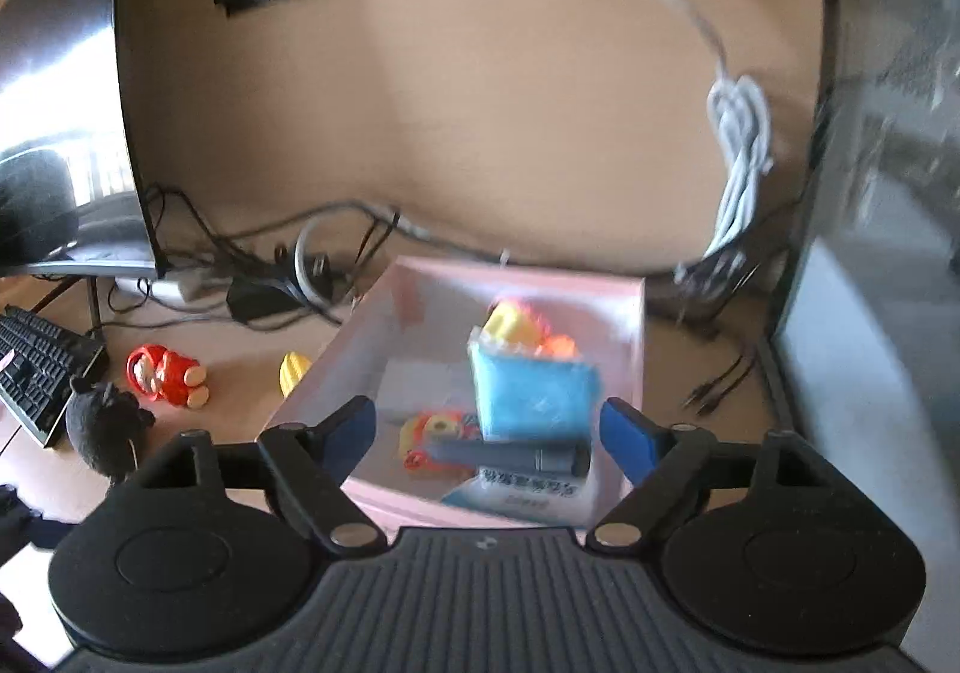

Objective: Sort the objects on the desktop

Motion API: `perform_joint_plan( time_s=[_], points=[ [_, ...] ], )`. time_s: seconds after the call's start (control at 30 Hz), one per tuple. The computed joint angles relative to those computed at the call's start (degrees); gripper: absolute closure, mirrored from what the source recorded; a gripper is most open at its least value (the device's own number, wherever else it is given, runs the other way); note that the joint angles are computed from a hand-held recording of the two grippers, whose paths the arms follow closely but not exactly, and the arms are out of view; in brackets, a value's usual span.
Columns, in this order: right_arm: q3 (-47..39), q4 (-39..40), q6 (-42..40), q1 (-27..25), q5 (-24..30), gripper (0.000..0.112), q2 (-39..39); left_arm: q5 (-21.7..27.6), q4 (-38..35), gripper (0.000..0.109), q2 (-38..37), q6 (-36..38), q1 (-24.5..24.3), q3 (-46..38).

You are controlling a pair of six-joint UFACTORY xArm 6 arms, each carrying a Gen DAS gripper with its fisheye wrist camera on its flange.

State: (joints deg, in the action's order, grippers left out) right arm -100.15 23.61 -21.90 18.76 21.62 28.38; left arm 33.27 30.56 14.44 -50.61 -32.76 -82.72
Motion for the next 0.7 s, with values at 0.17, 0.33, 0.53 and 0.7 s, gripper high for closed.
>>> perform_joint_plan(
  time_s=[0.17, 0.33, 0.53, 0.7],
  points=[
    [6.00, 3.54, -5.96, 1.42, 0.27, 0.025, -2.78, -0.23, -0.56, 0.006, -2.98, -4.20, 0.36, 5.03],
    [8.26, 5.17, -7.61, 1.71, 1.55, 0.025, -3.97, 1.52, 2.33, 0.006, -5.01, -10.16, 0.66, 7.03],
    [5.61, 4.69, -7.72, 2.65, 2.37, 0.025, -2.35, 3.51, 3.05, 0.006, -7.58, -14.73, 1.34, 9.76],
    [-1.67, 2.97, -9.98, 4.87, 3.96, 0.067, 2.07, 3.47, 3.13, 0.006, -10.50, -17.30, 2.05, 13.34]
  ],
)
